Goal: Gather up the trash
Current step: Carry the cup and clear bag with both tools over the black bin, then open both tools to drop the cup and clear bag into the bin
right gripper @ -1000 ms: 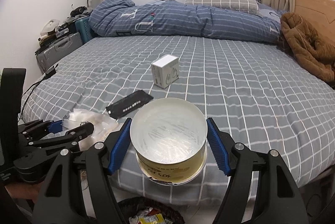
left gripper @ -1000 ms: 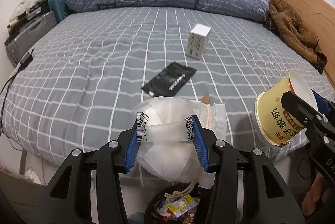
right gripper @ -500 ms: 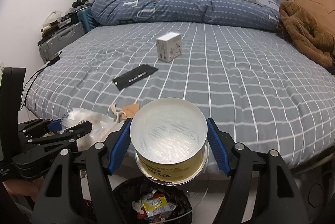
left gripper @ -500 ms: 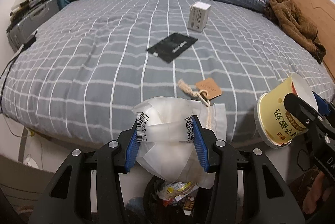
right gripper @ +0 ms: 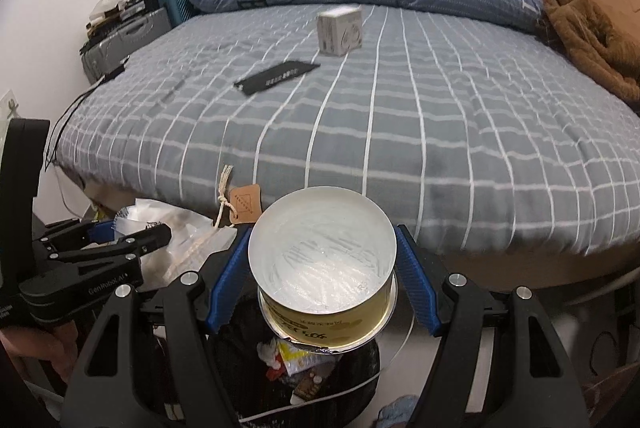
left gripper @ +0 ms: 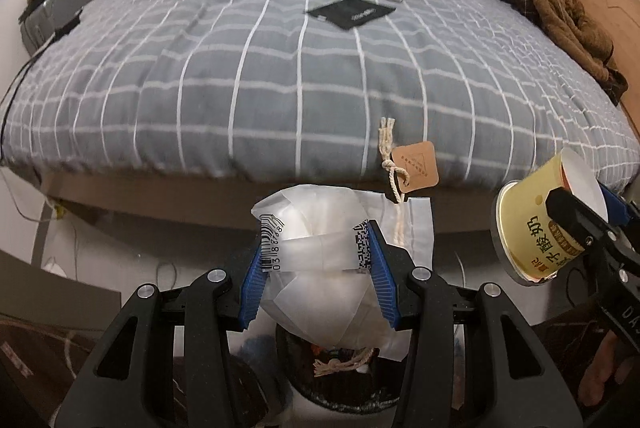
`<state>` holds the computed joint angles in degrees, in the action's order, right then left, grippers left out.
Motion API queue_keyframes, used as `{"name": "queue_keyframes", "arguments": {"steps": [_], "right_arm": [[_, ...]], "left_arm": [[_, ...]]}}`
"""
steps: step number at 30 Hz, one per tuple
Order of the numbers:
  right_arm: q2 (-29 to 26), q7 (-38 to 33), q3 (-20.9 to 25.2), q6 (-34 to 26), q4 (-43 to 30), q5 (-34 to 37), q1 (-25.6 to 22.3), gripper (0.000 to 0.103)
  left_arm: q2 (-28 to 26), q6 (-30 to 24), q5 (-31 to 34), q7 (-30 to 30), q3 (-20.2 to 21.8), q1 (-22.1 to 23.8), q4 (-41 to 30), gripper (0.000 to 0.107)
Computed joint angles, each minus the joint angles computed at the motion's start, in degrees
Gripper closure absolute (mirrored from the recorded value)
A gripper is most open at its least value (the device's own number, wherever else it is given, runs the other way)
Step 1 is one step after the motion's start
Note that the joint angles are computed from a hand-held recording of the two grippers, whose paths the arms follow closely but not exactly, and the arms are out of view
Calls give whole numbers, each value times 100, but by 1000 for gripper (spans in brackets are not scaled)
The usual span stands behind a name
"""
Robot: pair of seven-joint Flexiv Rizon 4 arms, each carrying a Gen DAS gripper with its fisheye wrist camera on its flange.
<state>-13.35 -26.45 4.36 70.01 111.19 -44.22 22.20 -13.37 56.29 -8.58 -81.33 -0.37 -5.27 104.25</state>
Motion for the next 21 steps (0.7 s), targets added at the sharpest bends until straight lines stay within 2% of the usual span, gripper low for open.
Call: {"name": "queue_keyframes", "arguments": {"steps": [12, 21], "right_arm": [[-46, -574, 298, -186, 285, 866, 39, 36], [-360, -1455, 541, -317, 28, 1883, 87, 35]], "left_arm": [[138, -216, 184, 26, 69, 24, 462, 61], [84, -306, 291, -10, 127, 85, 561, 61]]}}
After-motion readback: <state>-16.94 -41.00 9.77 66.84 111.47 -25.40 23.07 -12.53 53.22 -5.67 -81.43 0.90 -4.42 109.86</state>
